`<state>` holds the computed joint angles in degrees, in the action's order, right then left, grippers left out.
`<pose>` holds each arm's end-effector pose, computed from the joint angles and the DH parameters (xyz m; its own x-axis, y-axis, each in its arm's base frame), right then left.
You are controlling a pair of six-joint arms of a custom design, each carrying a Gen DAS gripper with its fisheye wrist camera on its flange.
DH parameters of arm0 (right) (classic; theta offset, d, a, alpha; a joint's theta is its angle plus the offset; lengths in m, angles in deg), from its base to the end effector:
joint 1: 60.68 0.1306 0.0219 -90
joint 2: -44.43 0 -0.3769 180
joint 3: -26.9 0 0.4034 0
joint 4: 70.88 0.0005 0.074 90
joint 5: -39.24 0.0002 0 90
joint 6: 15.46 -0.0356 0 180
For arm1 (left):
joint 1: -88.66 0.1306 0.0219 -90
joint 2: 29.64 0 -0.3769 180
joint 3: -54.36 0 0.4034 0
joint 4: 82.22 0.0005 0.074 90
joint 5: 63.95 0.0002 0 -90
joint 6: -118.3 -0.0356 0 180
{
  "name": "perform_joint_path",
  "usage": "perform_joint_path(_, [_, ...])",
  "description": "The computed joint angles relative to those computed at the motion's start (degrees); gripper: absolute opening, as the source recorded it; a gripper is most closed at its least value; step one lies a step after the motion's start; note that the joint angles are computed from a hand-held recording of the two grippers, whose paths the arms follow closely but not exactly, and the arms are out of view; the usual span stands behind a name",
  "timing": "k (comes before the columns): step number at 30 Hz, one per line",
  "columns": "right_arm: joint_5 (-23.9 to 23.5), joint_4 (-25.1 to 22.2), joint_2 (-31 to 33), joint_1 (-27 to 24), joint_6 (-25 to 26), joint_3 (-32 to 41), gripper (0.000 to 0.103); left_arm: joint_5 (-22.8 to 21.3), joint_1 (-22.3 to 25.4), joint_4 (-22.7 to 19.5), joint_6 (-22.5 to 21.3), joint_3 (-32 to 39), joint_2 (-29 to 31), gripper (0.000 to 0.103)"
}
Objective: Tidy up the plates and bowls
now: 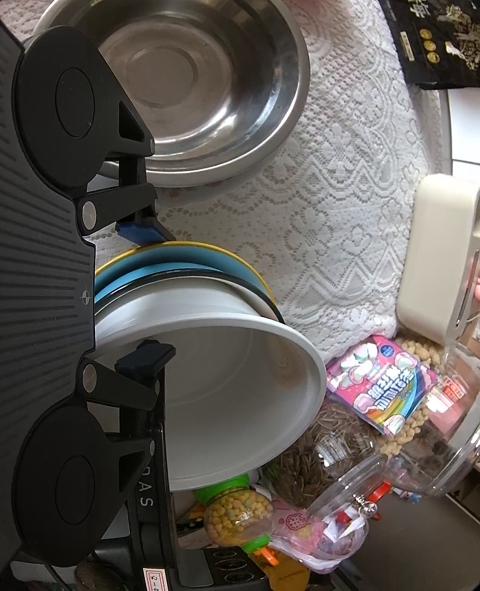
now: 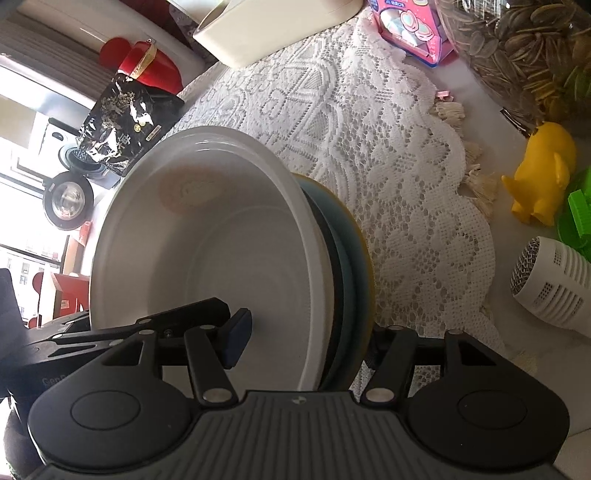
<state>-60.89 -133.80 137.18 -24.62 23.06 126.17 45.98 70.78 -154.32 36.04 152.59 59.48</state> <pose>0.4016 0.2995 0.4619 -0.9343 0.2725 -0.2300 0.1169 0.8435 0.5242 0.4368 -0.1542 0.4755 -0.8989 0.1569 -0.4091 0.3178 0.8763 -0.3621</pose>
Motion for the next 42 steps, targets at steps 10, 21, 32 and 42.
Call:
perform_joint_path(10, [-0.03,-1.89,1.20,-0.15,-0.94,1.71,0.060,-0.45,-0.13,-0.64,0.01,0.62,0.41,0.060])
perform_joint_path(21, [0.19,-2.30,1.20,-0.11,-1.39,1.87,0.060,-0.26,-0.11,-0.99,0.03,0.78,0.51,0.060])
perform_joint_path(32, [2.06,-4.69,1.32,0.31,-1.42,4.15,0.060,1.47,0.38,-1.06,0.01,2.00,0.20,0.060])
perform_joint_path(42, [8.52,-12.12,7.48,4.38,-0.44,18.81,0.060,5.33,7.00,-4.29,-4.92,6.22,-1.80,0.060])
